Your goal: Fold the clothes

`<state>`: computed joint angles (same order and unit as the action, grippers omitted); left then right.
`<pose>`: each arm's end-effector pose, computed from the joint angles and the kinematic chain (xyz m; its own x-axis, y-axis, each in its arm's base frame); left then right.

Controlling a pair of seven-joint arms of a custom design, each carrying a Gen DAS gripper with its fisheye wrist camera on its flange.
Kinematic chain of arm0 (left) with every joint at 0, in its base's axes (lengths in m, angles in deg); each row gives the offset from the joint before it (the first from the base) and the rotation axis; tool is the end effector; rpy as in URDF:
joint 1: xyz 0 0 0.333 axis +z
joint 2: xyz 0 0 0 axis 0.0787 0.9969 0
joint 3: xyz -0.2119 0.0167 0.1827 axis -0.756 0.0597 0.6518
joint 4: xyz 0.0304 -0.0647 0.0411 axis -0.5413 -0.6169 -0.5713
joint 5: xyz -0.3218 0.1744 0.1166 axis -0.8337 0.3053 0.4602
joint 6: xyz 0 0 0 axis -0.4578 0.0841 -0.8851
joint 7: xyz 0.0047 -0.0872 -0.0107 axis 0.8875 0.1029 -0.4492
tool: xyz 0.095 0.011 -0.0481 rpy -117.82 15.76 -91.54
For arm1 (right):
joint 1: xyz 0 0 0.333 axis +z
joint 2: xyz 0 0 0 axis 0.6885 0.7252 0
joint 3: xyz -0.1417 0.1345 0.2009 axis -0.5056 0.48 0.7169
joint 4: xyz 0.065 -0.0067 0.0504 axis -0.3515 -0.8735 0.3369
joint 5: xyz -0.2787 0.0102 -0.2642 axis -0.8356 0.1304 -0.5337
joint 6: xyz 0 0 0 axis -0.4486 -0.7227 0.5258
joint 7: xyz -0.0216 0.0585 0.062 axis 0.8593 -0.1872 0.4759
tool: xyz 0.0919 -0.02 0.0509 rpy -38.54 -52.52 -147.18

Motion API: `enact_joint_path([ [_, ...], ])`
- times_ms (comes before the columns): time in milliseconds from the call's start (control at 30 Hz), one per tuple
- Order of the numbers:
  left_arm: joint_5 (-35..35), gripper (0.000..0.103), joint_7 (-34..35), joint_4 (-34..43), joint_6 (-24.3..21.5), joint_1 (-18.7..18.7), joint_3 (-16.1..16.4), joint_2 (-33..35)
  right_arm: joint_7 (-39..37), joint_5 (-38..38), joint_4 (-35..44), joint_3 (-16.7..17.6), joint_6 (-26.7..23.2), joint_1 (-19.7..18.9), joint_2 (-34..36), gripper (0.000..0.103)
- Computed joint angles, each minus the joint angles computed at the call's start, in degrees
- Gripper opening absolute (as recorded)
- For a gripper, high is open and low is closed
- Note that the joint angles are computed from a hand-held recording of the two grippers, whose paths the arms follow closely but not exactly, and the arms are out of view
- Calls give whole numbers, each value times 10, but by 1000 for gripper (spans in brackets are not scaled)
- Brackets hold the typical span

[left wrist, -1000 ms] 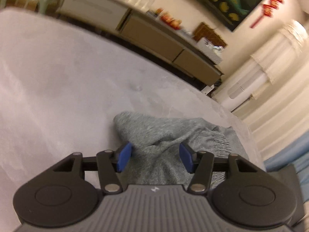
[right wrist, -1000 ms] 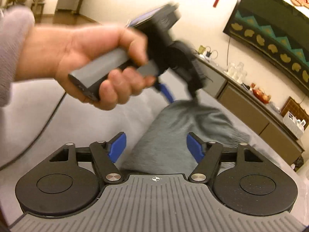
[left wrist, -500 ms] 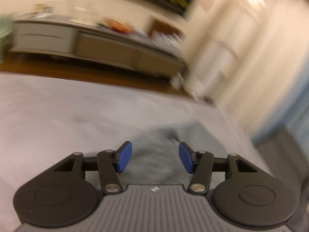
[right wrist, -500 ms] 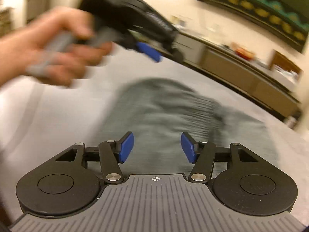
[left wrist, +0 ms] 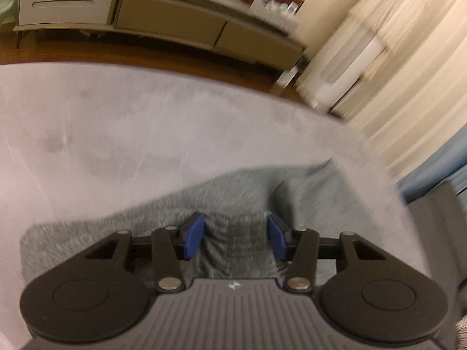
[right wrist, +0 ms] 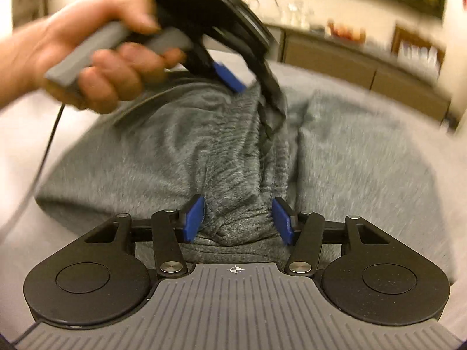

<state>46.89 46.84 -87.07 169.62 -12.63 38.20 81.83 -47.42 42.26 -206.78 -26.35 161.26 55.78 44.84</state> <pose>0.6729 -0.3098 0.5245 -0.0120 -0.8924 0.4512 -0.7907 -0.2677 -0.5505 0.5564 0.1142 0.4193 0.6787 -0.7344 0.0082 -0.4983 -0.4686 -0.7294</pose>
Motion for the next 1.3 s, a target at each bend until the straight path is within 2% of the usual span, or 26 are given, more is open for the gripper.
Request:
enact_joint_path([
  [67,23,56,-25,-54,26,-3,21,-46,47,-12,14,-7,-37,-8,1,64],
  [167,78,57,-92,-136,33,-11,49,-123,37,61,4,-8,-21,-10,-16,74],
  [233,99,58,-132,-209,42,-2,49,-185,51,54,4,-4,-8,-3,-9,72],
  [267,104,58,-150,-246,48,4,45,-216,67,35,14,-4,-15,-2,4,62],
  [333,112,58,-183,-315,58,16,35,-276,94,13,27,-1,-30,-3,21,58],
  [367,114,58,-198,-349,67,22,28,-307,87,23,30,3,-30,-3,25,53],
  [467,119,61,-228,-436,98,38,3,-380,92,39,45,3,-111,-16,25,44],
  [533,143,61,-255,-477,94,49,-21,-416,92,48,44,2,-146,-19,17,43],
  [600,181,61,-287,-495,71,59,-46,-433,109,38,49,-1,-161,-21,24,46],
  [667,200,60,-303,-513,54,60,-61,-450,131,44,63,-5,-181,-28,34,59],
  [733,182,60,-236,-516,64,40,-58,-450,153,68,83,-6,-197,-37,47,68],
  [767,161,60,-171,-512,74,22,-53,-444,159,81,97,-6,-201,-41,56,73],
  [867,80,61,59,-489,106,-36,-46,-408,209,69,141,-1,-206,-49,91,74],
  [900,85,62,86,-480,103,-41,-57,-393,229,59,158,0,-212,-53,105,73],
  [933,111,62,88,-467,90,-41,-70,-374,253,48,176,1,-223,-58,120,71],
  [1000,187,60,40,-438,48,-42,-85,-337,293,35,213,7,-266,-73,150,64],
  [1067,242,57,-11,-420,18,-51,-83,-310,300,38,233,17,-304,-89,162,54],
  [1100,258,57,-24,-413,7,-56,-80,-301,295,48,242,23,-324,-97,167,55],
  [1133,265,57,-26,-413,9,-60,-76,-296,294,47,244,27,-326,-97,165,56],
  [1233,264,57,1,-414,17,-70,-73,-290,311,-6,255,29,-288,-77,173,59],
  [1300,292,60,-10,-416,23,-78,-69,-286,322,-43,257,32,-273,-67,171,47],
])
